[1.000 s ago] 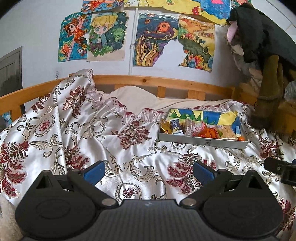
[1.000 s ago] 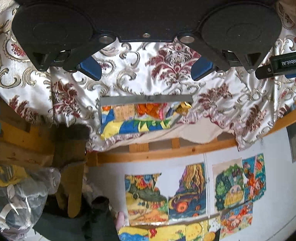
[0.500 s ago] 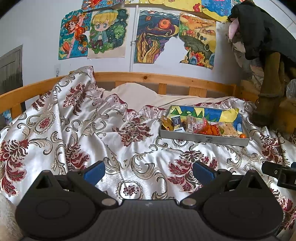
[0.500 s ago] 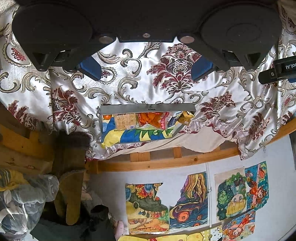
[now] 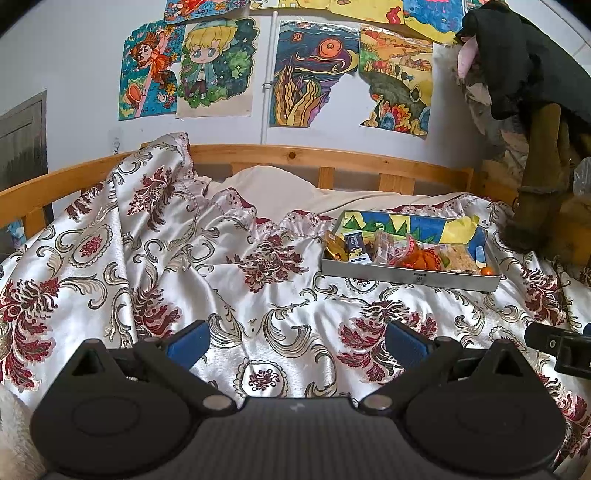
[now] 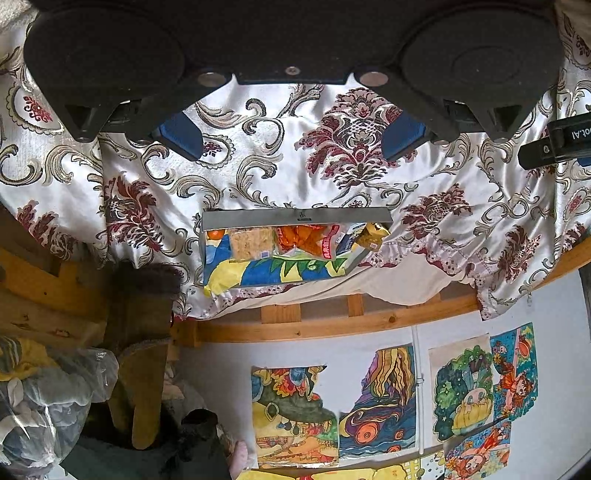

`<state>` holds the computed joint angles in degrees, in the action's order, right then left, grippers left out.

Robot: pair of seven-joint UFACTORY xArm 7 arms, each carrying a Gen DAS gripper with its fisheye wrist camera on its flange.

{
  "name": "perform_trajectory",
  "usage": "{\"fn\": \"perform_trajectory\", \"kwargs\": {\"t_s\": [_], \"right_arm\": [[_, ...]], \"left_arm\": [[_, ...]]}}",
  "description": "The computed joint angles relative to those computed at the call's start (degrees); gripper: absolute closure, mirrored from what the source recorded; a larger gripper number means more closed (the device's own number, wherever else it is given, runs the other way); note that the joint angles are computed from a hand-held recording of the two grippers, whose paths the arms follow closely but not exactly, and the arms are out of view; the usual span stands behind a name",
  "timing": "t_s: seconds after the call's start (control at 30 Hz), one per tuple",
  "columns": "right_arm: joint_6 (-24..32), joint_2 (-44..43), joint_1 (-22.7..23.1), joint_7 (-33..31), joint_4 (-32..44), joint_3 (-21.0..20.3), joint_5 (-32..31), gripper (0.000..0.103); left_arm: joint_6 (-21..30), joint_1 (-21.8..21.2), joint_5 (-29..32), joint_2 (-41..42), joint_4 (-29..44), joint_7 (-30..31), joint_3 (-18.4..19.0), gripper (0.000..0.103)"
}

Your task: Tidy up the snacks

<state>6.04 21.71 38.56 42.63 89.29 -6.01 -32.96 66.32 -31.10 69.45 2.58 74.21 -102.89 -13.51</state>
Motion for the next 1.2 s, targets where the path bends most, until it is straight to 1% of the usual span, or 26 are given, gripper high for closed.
{"fn": "perform_trajectory", "kwargs": {"t_s": [1.2], "right_arm": [[0.16, -0.05, -0.15, -0.54, 0.00, 0.21, 0.46, 0.001]], "left_arm": [[-0.05, 0.45, 0.17, -0.69, -0.95, -0.03, -0.18, 0.000]]}}
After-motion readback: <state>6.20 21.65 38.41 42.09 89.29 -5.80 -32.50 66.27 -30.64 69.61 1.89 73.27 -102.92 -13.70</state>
